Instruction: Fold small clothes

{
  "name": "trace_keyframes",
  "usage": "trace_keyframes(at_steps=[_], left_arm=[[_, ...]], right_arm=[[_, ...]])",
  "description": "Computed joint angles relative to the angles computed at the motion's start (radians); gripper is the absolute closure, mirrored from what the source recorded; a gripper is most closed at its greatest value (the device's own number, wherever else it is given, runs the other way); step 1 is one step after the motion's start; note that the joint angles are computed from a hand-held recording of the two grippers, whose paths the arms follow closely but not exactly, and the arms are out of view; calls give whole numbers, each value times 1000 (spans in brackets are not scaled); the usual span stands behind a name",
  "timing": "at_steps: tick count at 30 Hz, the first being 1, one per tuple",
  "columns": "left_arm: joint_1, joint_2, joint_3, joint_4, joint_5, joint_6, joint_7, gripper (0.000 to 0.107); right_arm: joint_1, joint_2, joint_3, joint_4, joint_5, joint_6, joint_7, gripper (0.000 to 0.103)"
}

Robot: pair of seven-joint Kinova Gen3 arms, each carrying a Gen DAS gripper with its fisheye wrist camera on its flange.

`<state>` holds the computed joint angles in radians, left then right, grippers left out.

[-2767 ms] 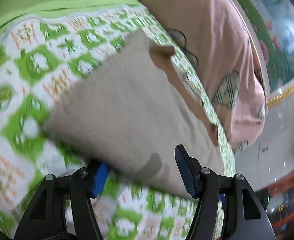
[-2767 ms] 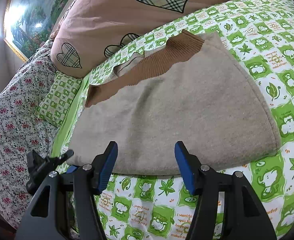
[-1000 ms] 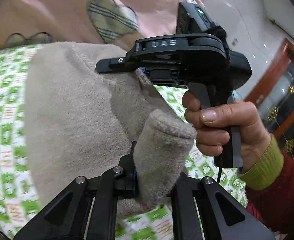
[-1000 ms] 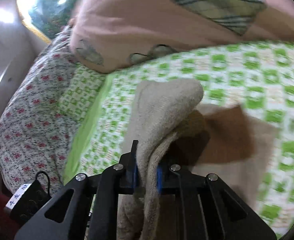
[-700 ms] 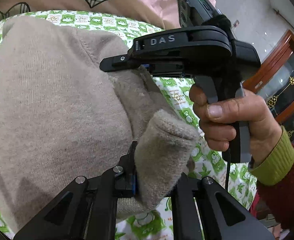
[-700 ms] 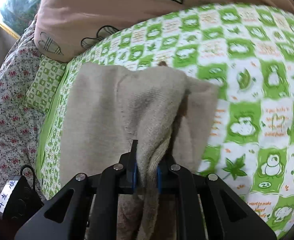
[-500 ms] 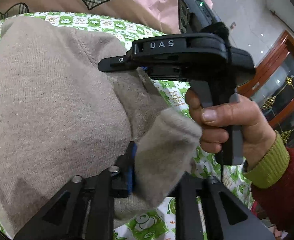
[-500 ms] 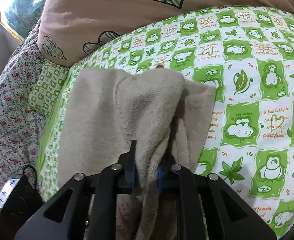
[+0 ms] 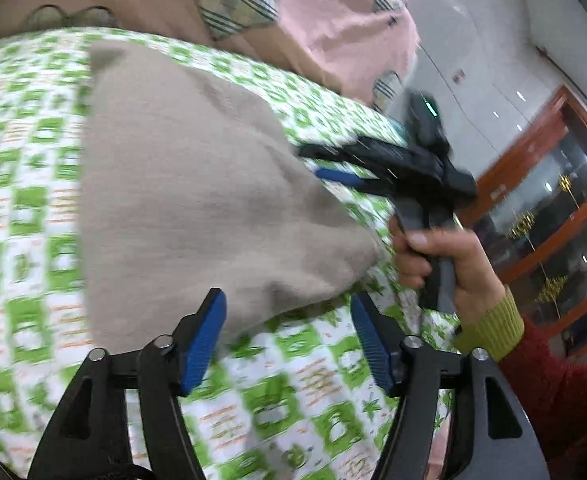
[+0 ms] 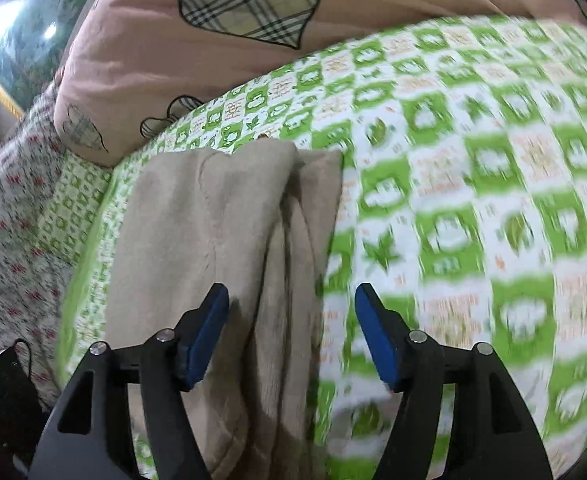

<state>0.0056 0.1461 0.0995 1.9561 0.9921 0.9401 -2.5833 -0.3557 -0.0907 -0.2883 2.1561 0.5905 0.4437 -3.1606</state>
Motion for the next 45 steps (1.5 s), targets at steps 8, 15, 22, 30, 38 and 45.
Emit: trace_keyframes(at_steps=[8,15,22,30,38,45], left_arm=[[-31,128,-20,-164,-86,-68,234,25],[-82,427,100,-412,-130,95,362,31],[-168,378,133,-337,-91,73,254,63],[-357,178,-11,-180,-55,241,42,63],[-472,206,-118,-141,-87,344,-97,62],[-527,274,-114,-163,-70,385,-130,48]], right_arm=[[-15,-20,66,66,-203,-174,166,24],[-132,88,206,19,-374,-219,348,24],[-259,112,199,-74,-123,-101,83,67],[-630,191,398,-135,164,-166,-242,68],[-619,359,308,-233,381,-202,-480,68],[-496,375,136,-257,309,-90,-423,46]])
